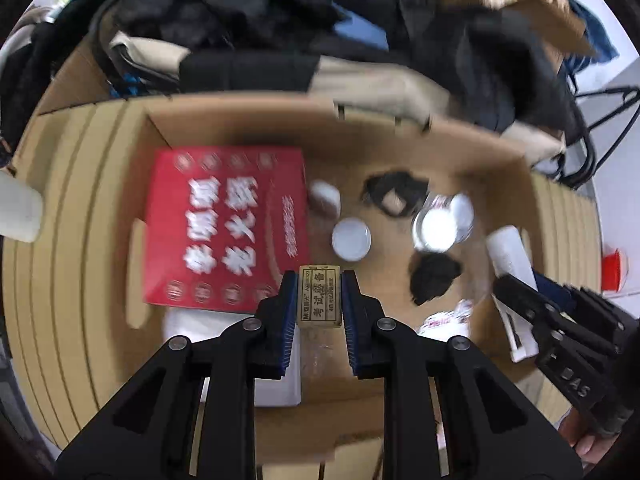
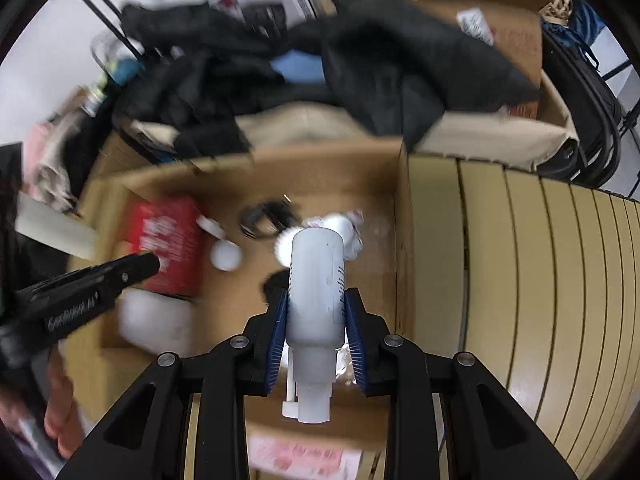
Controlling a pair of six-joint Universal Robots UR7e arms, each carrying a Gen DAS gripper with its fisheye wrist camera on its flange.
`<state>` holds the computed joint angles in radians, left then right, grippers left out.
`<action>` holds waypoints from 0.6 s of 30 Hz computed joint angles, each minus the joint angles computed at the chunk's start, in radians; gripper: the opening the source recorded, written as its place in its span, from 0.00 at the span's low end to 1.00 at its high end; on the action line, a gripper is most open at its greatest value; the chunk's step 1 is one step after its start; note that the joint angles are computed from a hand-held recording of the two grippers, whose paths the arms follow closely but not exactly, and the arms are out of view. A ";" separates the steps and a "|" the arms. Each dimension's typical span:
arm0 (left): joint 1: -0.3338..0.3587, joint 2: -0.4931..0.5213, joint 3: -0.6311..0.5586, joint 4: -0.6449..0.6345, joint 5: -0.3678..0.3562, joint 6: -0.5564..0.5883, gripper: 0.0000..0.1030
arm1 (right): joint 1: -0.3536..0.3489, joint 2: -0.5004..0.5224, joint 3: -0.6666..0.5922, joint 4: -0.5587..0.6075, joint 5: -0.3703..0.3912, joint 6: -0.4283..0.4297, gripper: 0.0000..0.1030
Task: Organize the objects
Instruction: 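Carry the gold card and white bottle into the tray and release both, then withdraw both open tools from the tray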
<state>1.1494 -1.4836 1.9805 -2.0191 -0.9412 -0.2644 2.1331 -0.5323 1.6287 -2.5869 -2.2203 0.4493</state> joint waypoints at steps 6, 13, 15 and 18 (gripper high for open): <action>-0.015 -0.009 0.019 0.019 -0.034 0.077 0.22 | -0.004 0.052 -0.037 0.103 -0.088 0.047 0.30; -0.079 -0.104 -0.003 0.164 -0.023 0.014 0.45 | 0.047 0.007 -0.033 0.153 -0.111 0.076 0.71; -0.119 -0.142 -0.035 0.222 -0.002 -0.008 0.53 | 0.086 -0.040 -0.018 0.163 -0.114 0.082 0.71; -0.211 -0.245 -0.075 0.341 0.058 -0.051 0.72 | 0.156 -0.114 -0.005 0.216 -0.125 0.115 0.71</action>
